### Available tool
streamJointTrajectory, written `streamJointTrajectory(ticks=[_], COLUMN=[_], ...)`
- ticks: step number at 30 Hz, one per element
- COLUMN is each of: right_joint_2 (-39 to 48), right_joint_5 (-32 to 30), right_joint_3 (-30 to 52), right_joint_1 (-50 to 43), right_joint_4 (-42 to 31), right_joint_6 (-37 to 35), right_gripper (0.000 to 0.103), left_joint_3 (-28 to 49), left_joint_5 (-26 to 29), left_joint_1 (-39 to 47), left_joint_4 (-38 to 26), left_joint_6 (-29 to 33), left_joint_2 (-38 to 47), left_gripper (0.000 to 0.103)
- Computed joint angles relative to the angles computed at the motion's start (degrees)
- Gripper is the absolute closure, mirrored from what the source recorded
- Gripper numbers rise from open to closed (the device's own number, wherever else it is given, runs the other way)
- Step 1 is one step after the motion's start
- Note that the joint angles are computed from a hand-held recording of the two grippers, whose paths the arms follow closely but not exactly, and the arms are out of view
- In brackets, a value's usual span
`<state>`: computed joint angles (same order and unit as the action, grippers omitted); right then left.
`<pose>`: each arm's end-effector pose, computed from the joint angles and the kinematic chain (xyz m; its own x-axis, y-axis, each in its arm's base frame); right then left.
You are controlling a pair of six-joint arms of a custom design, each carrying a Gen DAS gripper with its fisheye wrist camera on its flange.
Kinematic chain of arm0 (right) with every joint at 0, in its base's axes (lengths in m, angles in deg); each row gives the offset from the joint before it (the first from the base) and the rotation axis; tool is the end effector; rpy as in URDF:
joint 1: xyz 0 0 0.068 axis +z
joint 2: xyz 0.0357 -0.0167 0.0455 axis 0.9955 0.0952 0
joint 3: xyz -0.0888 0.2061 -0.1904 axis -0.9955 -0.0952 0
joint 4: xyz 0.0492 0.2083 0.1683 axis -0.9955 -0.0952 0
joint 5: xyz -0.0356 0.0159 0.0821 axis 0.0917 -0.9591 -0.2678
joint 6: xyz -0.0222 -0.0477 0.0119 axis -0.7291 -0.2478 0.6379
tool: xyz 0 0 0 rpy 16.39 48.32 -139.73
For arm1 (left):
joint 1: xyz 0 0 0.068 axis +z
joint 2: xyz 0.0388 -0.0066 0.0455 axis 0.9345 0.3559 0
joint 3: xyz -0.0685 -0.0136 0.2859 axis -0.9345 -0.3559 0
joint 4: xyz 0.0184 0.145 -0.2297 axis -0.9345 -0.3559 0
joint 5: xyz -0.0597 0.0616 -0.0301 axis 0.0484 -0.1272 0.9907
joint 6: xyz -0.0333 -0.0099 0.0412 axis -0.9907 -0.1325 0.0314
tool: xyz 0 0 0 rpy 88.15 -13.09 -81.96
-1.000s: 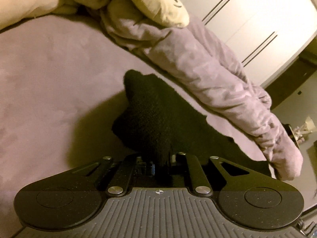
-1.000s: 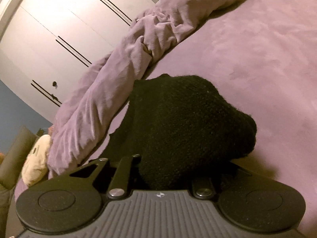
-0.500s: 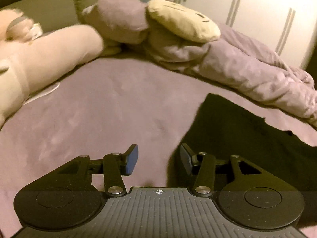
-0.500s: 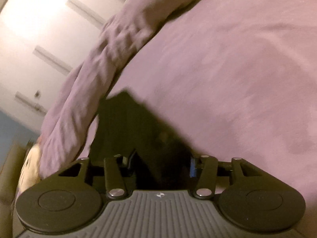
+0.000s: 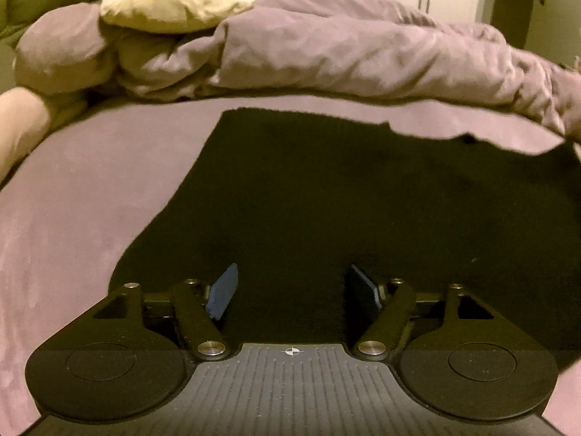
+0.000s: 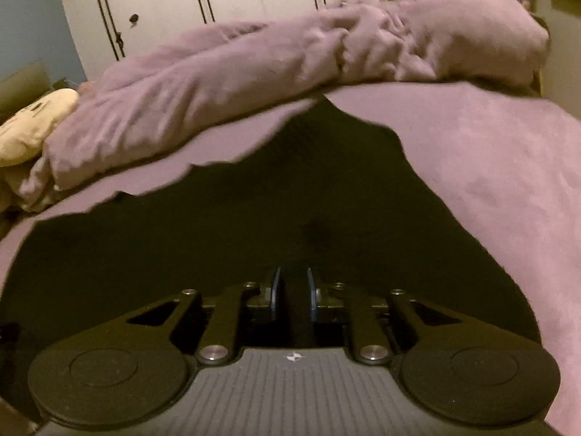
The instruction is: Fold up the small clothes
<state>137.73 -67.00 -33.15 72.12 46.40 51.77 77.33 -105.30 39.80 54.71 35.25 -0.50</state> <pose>0.3404 -0.0633 0.1815 -0.7470 0.1005 -0.6572 -0.0441 0.9788 0.1998 0.2377 -0.1142 0.1383 -0.7013 -0.1693 -0.6925 -0.2419 0.9703 0.0078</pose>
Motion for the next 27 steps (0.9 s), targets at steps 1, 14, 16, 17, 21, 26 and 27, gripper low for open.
streamJointTrajectory(ticks=[1,14,16,17,21,26,27], right_joint_2=[0.5,-14.6,-15.3,-14.9,-12.2,-13.3,-14.8], right_joint_5=[0.7,-2.4,-0.8,0.8,6.7,8.6,7.1], right_joint_3=[-0.5,-8.0,-10.3,-10.9,-13.8,-9.0,-9.1], right_joint_1=[-0.9,4.0,6.2,7.0,10.3,11.2,10.7], right_joint_4=[1.5,-4.0,-2.9,-2.9,2.7,-6.2,-7.7], right_joint_6=[-1.3,-6.0,-5.5,-5.0,-10.1,-7.0,-5.8], right_gripper=[0.101,0.092,0.088,0.087,0.087,0.085,0.082], left_joint_3=[-0.5,-9.9,-11.1,-11.9,-15.7,-18.7,-19.1], left_joint_5=[-0.2,1.1,1.8,3.2,13.5,20.3,21.6], left_joint_1=[0.0,0.2,-0.9,-0.6,4.8,10.5,11.8], left_joint_4=[0.7,-12.8,-15.6,-15.6,-10.7,-0.3,1.8], left_joint_6=[0.6,-15.7,-17.7,-18.1,-19.4,-23.2,-24.4], left_joint_2=[0.0,-21.7,-24.4,-25.5,-27.2,-25.0,-24.5], left_gripper=[0.022,0.019,0.018,0.018,0.015,0.008,0.009])
